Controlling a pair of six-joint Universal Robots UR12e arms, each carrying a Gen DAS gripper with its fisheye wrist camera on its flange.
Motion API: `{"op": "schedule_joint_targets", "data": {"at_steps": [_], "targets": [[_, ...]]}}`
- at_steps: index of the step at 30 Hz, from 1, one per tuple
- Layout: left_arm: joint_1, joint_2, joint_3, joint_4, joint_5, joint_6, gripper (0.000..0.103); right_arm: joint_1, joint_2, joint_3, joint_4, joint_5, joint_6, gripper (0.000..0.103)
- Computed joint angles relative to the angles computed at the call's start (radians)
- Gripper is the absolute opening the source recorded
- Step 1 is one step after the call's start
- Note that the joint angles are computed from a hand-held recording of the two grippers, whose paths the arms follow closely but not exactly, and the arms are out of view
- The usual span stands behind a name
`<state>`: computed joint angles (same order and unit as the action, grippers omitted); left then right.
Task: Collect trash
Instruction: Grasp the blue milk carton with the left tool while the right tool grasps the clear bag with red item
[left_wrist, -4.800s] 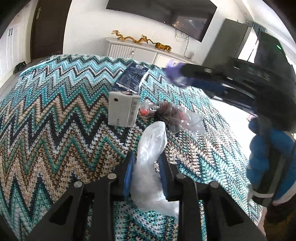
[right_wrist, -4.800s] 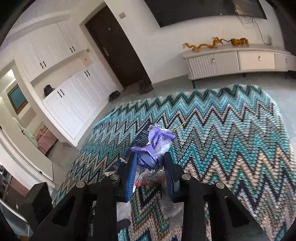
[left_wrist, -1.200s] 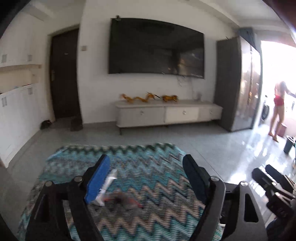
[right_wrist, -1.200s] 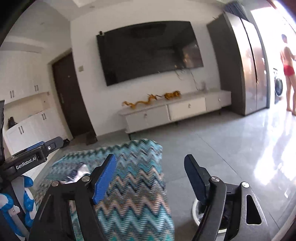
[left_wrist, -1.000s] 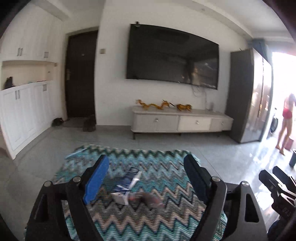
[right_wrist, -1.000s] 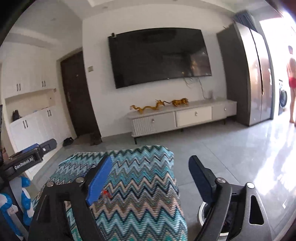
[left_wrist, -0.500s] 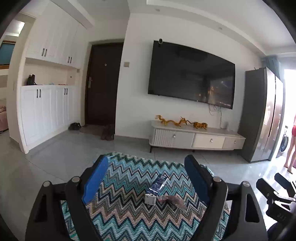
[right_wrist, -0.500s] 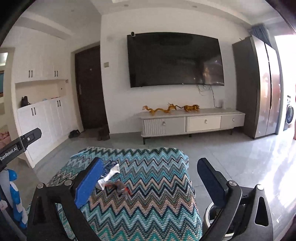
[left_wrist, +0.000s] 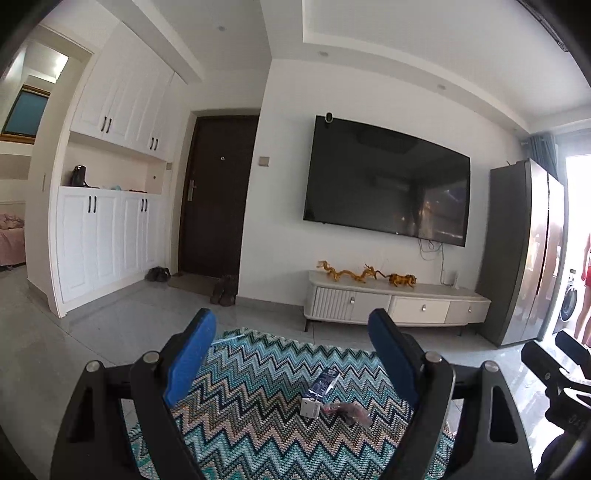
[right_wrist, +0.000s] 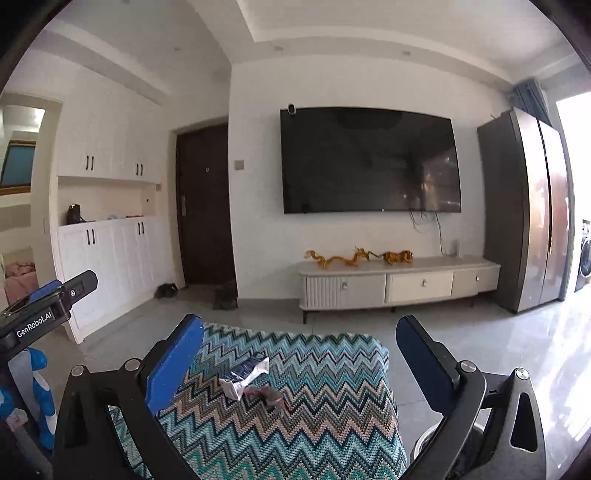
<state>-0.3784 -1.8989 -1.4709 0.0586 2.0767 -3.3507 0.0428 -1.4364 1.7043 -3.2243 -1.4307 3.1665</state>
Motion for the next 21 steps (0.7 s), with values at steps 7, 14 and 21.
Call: {"op": "schedule_joint_targets", "data": {"at_steps": [7, 14, 21], "targets": [[-0.001, 0.021, -0.027, 0.008, 0.012, -0.015, 0.088, 0.012, -0.017, 0.013, -0.019, -0.016, -0.025, 0.102], [-0.005, 0.022, -0.025, 0.003, 0.009, -0.004, 0.088, 0.023, -0.029, 0.025, -0.023, -0.035, -0.054, 0.102], [-0.003, 0.015, -0.028, -0.008, -0.025, 0.003, 0.088, 0.021, -0.028, 0.029, -0.020, -0.024, -0.060, 0.102]]}}
